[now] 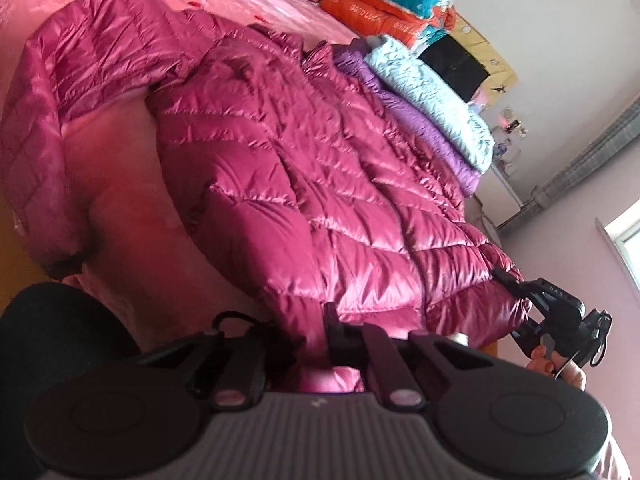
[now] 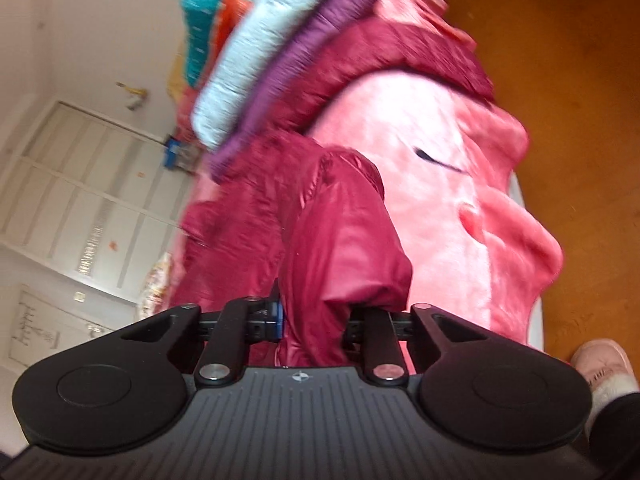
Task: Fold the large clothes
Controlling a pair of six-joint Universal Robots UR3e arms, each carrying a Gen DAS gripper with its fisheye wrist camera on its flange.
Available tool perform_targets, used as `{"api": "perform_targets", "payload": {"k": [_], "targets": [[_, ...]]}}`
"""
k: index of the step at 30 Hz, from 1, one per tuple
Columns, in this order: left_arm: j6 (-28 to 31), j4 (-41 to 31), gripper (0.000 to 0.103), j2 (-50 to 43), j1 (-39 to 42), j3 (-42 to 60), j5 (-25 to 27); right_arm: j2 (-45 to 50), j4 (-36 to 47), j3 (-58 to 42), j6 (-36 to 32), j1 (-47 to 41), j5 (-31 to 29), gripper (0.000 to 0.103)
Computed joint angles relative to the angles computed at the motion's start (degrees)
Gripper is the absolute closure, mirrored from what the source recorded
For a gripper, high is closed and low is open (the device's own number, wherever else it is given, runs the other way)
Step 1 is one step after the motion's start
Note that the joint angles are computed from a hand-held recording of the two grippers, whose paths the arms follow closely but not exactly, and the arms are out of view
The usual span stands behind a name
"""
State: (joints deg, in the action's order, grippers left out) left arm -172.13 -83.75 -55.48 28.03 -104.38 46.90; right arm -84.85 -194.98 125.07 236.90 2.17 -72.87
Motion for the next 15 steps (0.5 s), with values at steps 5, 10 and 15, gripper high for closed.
{"api": "perform_targets", "payload": {"k": [5, 10, 15], "targets": [[0.5, -1.9, 0.099, -2.9, -2.3, 2.2, 5.7, -5.5, 6.9, -1.1, -2.6, 4.5, -4.6, 0.083], [-1.7, 0.9, 0.094, -5.9, -6.0, 3.3, 9.6, -6.8, 21.0, -4.4, -6.3, 6.3, -8.8, 0.082], [0.2, -1.7, 0.048, -3.6, -3.4, 6.3, 11.9, -7.3, 27.2, -6.7, -7.2, 7.8, -13.0, 0.036]]}}
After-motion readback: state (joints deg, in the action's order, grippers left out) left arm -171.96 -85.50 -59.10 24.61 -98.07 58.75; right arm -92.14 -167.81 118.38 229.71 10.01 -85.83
